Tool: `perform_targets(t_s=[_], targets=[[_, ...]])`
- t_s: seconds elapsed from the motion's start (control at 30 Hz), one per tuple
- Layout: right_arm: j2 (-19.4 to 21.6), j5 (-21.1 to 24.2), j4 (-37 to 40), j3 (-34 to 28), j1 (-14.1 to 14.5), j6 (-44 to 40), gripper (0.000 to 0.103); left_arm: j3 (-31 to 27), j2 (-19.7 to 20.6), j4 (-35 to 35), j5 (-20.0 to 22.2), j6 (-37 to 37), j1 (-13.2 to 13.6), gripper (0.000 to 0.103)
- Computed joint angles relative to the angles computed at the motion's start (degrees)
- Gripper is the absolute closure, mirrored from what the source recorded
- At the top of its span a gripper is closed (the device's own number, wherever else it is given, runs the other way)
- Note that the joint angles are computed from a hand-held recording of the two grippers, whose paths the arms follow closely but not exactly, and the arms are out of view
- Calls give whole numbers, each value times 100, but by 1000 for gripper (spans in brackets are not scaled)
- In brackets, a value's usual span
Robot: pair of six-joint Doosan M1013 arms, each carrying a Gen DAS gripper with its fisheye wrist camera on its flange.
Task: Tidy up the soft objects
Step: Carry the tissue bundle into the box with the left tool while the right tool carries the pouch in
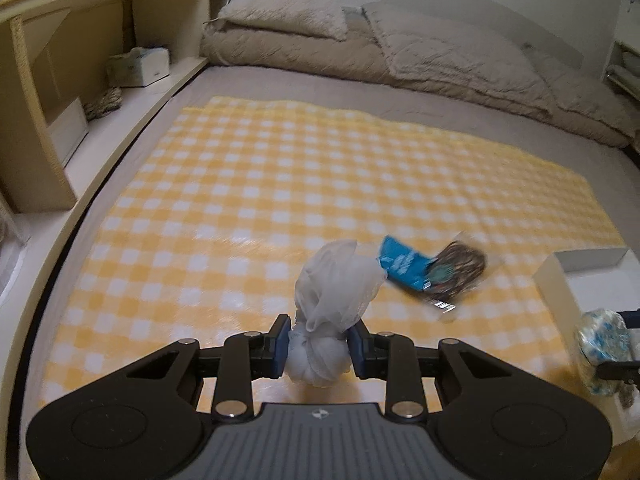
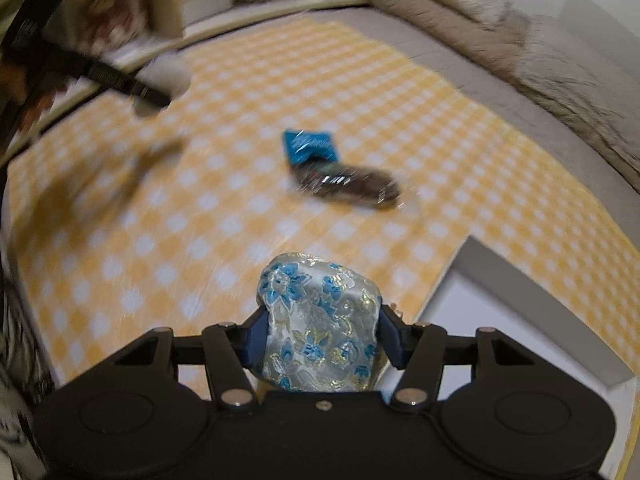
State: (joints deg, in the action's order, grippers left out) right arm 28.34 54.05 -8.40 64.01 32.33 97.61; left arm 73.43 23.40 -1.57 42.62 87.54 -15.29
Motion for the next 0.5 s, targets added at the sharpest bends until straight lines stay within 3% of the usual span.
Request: perform_targets(t_s=[0.5], targets=[[-347,-762,-803,314,-215,1842,46,-459,211,-1018,-203,639,-453,71]])
